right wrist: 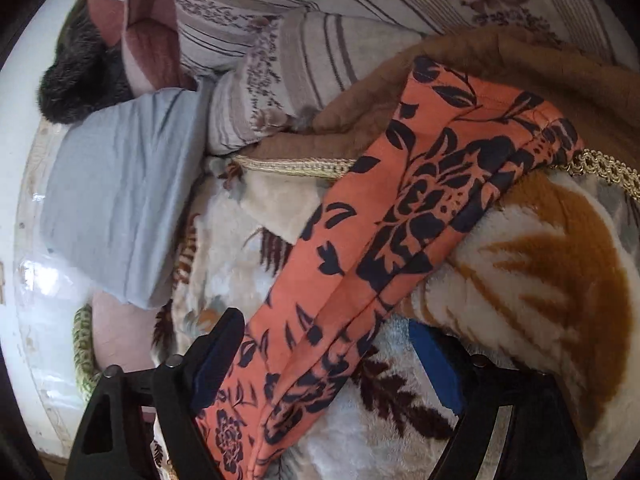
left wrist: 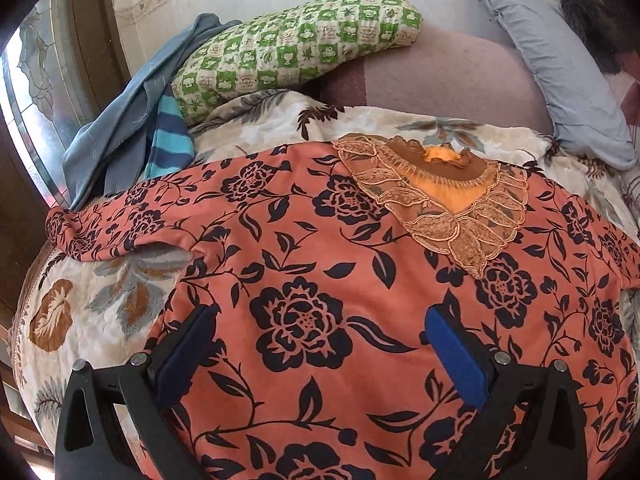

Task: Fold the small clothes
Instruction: 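Grasp the sleeve cuff nearest the right gripper and fold it across the shirt body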

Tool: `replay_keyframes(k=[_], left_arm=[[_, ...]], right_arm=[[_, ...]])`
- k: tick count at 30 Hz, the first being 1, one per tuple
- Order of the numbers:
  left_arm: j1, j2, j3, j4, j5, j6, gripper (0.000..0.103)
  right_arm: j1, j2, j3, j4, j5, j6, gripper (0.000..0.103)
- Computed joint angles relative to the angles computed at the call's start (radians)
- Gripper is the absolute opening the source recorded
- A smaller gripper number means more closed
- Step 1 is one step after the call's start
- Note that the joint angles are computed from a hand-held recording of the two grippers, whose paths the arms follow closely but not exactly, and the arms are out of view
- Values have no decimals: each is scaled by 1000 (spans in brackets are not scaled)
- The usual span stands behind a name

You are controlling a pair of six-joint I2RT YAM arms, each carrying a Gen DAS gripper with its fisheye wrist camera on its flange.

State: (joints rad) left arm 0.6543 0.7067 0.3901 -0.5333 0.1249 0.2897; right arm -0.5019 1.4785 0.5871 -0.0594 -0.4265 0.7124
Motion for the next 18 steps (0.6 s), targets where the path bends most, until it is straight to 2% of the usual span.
replay_keyframes(k=[1, 3, 4, 5, 10, 14, 16, 18], left_arm=[[10, 7, 0, 6, 2, 6, 103], [33, 18, 2, 19, 9, 14, 103], [47, 20, 5, 22, 15, 14, 103], [61, 21, 9, 23, 22, 16, 103], [157, 20, 40, 21, 78, 35, 103], [308, 60, 89, 40, 154, 69, 103], [393, 102, 117, 65, 183, 76, 103], [478, 165, 153, 88, 217, 83, 103]], right_arm=[[-8, -1, -13, 40, 1, 30, 76], [-9, -4, -13, 50, -8, 32, 38], [-2, -16, -14, 34, -14, 33, 16], [9, -54, -35, 39, -24, 36, 12], [181, -353, -74, 7, -47, 46, 11], [542, -445, 60, -87, 80, 60, 11], [781, -397, 152, -108, 202, 57, 11], [1011, -284, 260, -103, 330, 57, 11]])
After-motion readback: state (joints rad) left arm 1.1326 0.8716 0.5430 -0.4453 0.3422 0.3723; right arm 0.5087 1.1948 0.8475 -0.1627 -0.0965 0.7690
